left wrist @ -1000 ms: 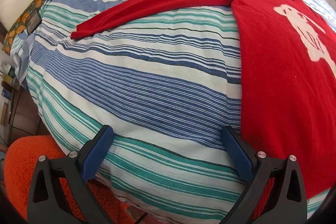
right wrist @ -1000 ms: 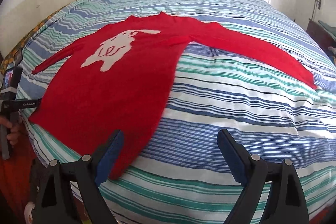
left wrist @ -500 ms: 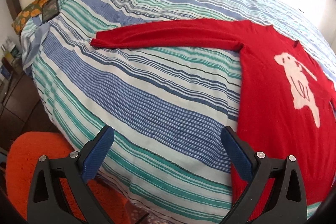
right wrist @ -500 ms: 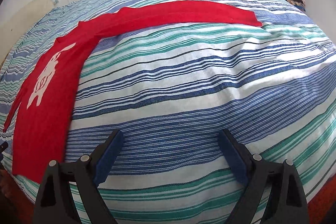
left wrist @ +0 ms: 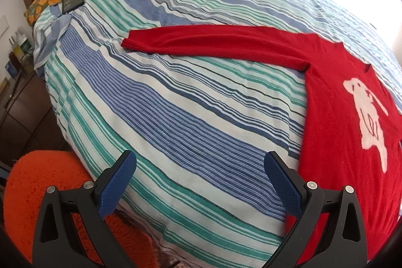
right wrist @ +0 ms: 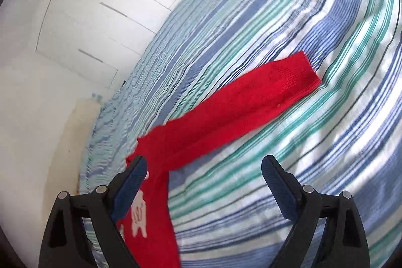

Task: Fold small clothes
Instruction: 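Grasp the red sweater's side with the right tool and fold it across the body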

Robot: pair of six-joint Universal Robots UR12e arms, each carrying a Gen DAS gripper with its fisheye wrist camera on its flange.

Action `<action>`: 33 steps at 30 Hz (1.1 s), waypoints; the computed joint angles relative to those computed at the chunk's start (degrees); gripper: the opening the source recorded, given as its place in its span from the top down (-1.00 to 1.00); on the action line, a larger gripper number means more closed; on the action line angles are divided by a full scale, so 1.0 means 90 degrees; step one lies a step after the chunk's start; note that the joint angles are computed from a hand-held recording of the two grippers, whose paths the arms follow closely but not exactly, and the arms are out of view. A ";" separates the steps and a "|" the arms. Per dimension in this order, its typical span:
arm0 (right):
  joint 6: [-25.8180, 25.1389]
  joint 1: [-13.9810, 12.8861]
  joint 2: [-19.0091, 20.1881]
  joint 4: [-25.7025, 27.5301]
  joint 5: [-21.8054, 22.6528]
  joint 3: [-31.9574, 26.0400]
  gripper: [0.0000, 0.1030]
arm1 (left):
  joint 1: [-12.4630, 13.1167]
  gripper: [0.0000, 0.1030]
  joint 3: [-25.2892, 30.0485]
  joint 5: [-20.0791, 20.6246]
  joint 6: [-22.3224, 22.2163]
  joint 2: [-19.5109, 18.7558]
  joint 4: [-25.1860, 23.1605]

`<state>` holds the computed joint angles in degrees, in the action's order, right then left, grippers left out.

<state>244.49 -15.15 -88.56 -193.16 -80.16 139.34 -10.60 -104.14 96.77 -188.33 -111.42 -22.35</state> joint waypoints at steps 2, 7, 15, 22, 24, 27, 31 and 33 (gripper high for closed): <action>0.0428 -0.0273 0.0149 0.0170 0.0149 0.0042 -0.74 | -0.0018 -0.97 0.0026 0.0037 0.0018 -0.0018 -0.0067; 0.1217 -0.0430 0.0561 -0.0156 -0.0391 0.0110 -0.57 | -0.0049 -0.97 0.0128 0.0149 0.0080 -0.0095 -0.0405; 0.0740 -0.0075 0.0640 0.1325 -0.1558 -0.0475 0.82 | -0.0122 -0.97 0.0209 0.0356 0.0067 -0.0166 -0.0583; -0.1590 0.0589 0.0503 0.1994 -0.2415 -0.1700 0.89 | -0.0083 -0.97 0.0219 0.0091 0.0186 -0.0171 -0.0599; -0.2441 0.0809 0.0646 0.1787 -0.2148 -0.2257 0.89 | -0.0066 -0.97 0.0246 0.0035 0.0170 -0.0181 -0.0653; -0.3550 0.1279 0.1117 0.1718 -0.1613 -0.3309 0.89 | -0.0029 -0.97 0.0273 -0.0063 0.0083 -0.0176 -0.0724; -0.4506 0.1905 0.2019 0.2100 -0.0730 -0.4724 0.89 | 0.0034 -0.97 0.0263 -0.0185 0.0034 -0.0147 -0.0756; -0.4667 0.2124 0.2465 0.2405 -0.0138 -0.5260 0.87 | 0.0054 -0.97 0.0255 -0.0208 0.0040 -0.0137 -0.0785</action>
<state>202.49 3.97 -66.38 -171.51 -81.40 92.00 -10.12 -101.85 94.89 -187.97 -112.65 -29.41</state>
